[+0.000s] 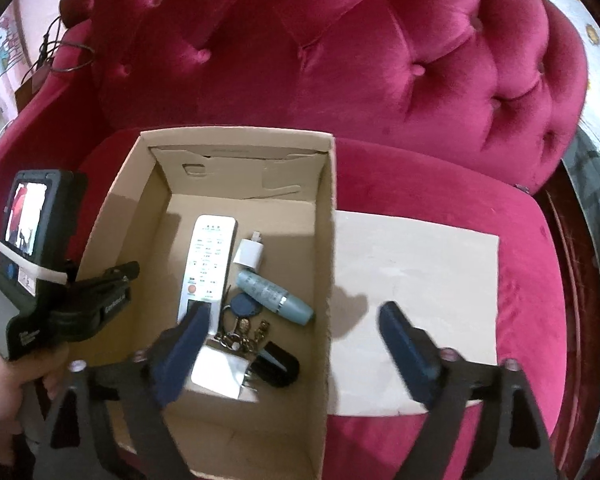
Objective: Organize rigid objects
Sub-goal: 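Withdraw the right gripper while the left gripper releases the box onto the sofa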
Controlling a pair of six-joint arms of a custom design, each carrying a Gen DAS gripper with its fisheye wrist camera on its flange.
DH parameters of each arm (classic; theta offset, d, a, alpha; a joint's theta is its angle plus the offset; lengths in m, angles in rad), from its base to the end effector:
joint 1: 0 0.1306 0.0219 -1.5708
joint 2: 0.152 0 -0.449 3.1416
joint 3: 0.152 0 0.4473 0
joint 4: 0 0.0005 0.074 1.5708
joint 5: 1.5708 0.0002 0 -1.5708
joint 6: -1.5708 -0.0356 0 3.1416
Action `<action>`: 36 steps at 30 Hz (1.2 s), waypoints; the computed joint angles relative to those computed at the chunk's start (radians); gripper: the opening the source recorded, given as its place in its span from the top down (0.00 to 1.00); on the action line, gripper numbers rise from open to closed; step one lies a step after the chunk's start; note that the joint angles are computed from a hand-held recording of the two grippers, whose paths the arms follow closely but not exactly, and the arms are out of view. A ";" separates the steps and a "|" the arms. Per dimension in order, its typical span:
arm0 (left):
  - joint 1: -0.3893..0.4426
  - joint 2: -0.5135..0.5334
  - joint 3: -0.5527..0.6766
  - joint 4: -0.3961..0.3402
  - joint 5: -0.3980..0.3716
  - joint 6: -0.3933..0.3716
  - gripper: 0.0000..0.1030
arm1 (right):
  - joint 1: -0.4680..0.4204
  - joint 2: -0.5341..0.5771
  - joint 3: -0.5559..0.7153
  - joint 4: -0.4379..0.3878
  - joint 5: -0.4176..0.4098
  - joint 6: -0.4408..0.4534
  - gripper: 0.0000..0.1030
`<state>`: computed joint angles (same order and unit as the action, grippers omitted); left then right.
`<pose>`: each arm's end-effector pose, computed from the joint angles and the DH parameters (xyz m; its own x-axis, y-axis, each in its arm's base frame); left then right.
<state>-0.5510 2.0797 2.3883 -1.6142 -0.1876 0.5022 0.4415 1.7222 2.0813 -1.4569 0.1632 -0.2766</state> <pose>0.6440 -0.3885 0.5157 -0.9482 0.0276 -0.3164 0.0186 0.9993 0.0316 0.5672 0.2611 0.6191 -0.8711 -0.1137 -0.4777 -0.1214 0.9925 -0.0147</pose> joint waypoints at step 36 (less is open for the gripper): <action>-0.094 -0.096 0.023 -0.060 -0.115 0.103 0.00 | -0.017 -0.143 -0.101 0.014 0.011 -0.040 0.00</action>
<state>-0.6449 1.9840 2.4117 -1.6740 -0.3028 0.6052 0.4242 1.5793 1.9804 -1.4434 0.1746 -0.3161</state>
